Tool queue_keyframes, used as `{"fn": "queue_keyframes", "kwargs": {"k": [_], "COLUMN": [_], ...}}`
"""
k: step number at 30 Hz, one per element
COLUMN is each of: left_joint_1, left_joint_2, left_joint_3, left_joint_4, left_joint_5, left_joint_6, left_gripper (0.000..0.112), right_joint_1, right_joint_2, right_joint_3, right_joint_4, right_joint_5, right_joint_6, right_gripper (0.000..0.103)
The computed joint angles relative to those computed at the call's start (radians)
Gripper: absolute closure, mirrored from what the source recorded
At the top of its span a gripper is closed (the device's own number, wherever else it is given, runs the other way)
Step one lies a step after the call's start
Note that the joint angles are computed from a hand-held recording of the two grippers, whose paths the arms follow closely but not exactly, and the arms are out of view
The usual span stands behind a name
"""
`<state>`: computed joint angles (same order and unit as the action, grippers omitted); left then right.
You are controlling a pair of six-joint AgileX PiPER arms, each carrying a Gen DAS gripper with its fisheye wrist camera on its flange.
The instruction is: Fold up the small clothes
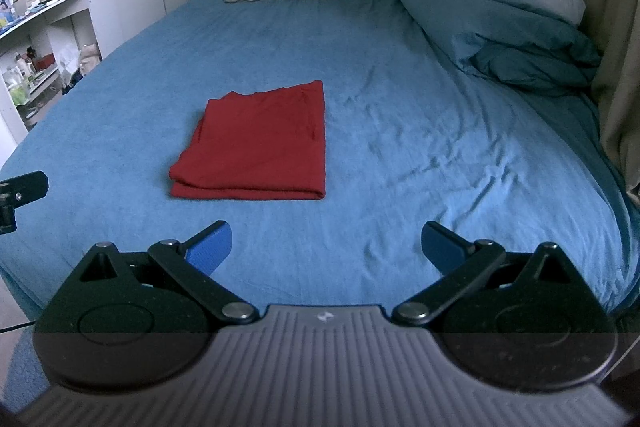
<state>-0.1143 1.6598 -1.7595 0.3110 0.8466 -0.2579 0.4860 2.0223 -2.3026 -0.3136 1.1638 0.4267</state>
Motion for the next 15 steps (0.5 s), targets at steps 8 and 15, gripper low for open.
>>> {"fn": "queue_keyframes", "kwargs": {"k": [8, 15], "left_joint_1": [0.011, 0.014], "left_joint_2": [-0.01, -0.009], "left_joint_3": [0.008, 0.005], "left_joint_4": [-0.022, -0.026], "left_joint_5": [-0.008, -0.006], "left_joint_6": [0.02, 0.026], "left_gripper": [0.009, 0.009], "right_joint_1": [-0.002, 0.005], "right_joint_2": [-0.002, -0.003], "right_joint_3": [0.005, 0.009], "right_joint_4": [0.001, -0.006], "right_joint_5": [-0.003, -0.004], "right_joint_6": [0.0, 0.01], "right_gripper": [0.0, 0.0]}}
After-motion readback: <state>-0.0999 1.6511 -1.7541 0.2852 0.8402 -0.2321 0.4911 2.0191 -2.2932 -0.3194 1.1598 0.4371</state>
